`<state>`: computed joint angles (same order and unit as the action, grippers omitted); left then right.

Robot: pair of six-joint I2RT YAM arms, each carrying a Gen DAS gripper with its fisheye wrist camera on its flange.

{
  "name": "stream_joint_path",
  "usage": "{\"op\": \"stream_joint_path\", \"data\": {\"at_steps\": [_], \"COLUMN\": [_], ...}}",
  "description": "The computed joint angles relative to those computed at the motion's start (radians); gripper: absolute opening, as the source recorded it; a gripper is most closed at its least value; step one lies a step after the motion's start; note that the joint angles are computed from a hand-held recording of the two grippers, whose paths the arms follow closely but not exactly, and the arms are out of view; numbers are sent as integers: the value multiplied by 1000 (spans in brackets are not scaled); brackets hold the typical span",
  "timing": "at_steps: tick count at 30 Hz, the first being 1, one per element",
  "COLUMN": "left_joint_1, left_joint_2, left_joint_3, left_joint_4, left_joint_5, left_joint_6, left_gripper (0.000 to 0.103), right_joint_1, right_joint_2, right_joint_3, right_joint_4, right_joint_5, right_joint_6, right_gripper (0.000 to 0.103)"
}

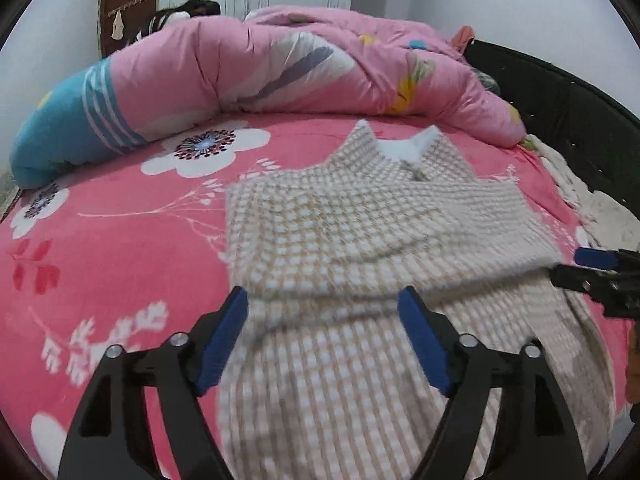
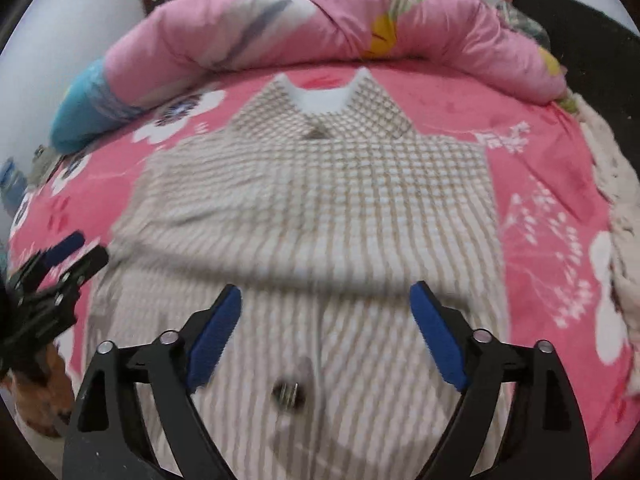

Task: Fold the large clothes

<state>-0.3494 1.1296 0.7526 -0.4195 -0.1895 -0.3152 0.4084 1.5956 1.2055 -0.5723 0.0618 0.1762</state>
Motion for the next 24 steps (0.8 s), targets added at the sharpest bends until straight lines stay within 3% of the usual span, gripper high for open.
{"op": "stream_joint_path", "data": {"at_steps": [5,10,16,20,24], "left_joint_1": [-199,-434,-530,-483,-540], "left_joint_2": [-205,-280,-229,-170,-168], "left_joint_3": [-86,-161,-214,-268,-308], "left_joint_4": [-158,-259,-208,-141,-103], "left_joint_5": [-124,-249,-281,-193,-260], "left_joint_6": [-142,-332,-427,-452,-469], "left_gripper": [91,96,96,96,97], "right_joint_1": [96,203,252,265,278], "right_joint_2": [-230,-282,-272,-222,-211], "right_joint_3": [-241,-369,-419,-434,-475], "right_joint_4": [-42,-42,-36,-5,42], "right_joint_5": [5,75,137,168,173], "right_joint_6": [111,222,277,292,345], "right_gripper": [94,95,95,95,95]}}
